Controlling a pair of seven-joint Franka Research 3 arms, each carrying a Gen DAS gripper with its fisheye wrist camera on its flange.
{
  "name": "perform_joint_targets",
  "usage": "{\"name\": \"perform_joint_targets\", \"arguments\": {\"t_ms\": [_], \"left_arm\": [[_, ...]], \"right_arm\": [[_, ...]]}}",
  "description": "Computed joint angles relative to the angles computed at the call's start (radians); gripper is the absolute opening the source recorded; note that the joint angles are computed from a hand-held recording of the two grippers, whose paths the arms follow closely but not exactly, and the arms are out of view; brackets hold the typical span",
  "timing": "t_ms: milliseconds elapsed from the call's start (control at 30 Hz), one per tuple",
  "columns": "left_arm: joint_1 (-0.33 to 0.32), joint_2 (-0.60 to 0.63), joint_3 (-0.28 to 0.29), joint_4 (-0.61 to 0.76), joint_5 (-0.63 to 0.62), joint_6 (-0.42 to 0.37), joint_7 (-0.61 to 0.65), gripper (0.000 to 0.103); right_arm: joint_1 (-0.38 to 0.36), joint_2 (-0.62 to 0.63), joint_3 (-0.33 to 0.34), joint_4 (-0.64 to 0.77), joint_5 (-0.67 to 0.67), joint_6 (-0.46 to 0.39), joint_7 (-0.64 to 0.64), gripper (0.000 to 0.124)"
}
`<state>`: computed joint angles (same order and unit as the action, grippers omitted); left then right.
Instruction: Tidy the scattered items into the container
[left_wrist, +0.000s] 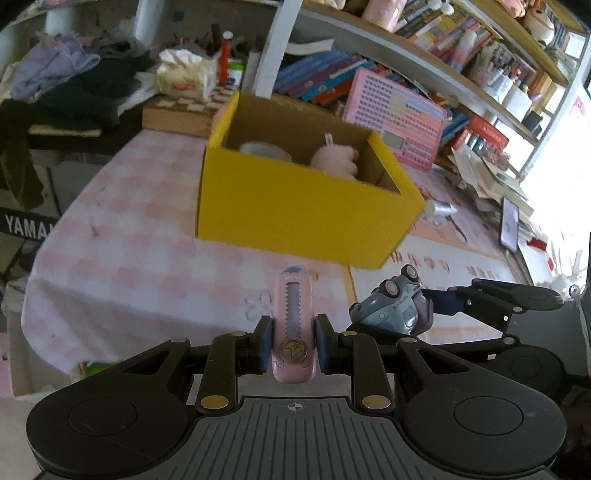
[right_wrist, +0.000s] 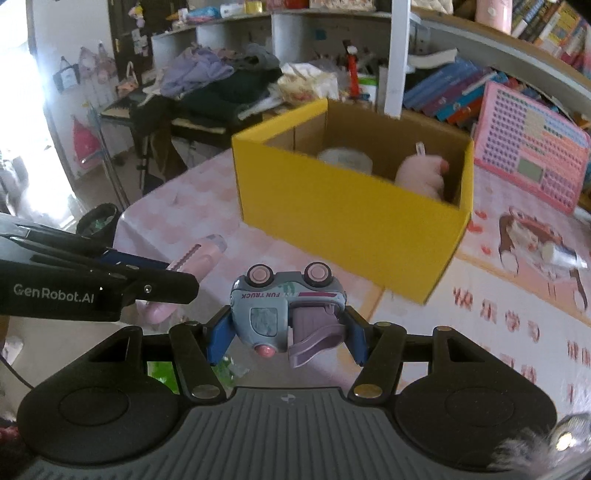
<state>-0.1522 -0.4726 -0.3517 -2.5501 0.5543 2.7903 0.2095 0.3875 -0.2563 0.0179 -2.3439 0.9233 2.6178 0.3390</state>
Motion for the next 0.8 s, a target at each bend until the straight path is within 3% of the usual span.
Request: {"name": "perform_joint_targets", "arguments": {"t_ms": [300,433,600,800], "left_arm": [[0.131,0.068,-0.044,0.121,0.184,0.032,-0.086,0.023],[0.166,0.117,-0.039,0.184,0.267,0.048,-0.137,0.023],[0.165,0.207,0.000,0.281,0.347,0.040,-0.141,0.023],[0.108,0.333,0.089,0.401,0.313,0.006,-0.020,0.023]], "right_arm": [[0.012,0.103,-0.004,0.161,0.225,0.074,-0.213,0.059],[-0.015,0.169,0.008,0.269,0.289,0.061,-0.243,0.059],[-0.059,0.283,0.038,0.406,0.260,0.048,-0.215,0.059],[-0.112,0.450,0.071,0.592,0.060,-0.018,-0.077,0.059]]}}
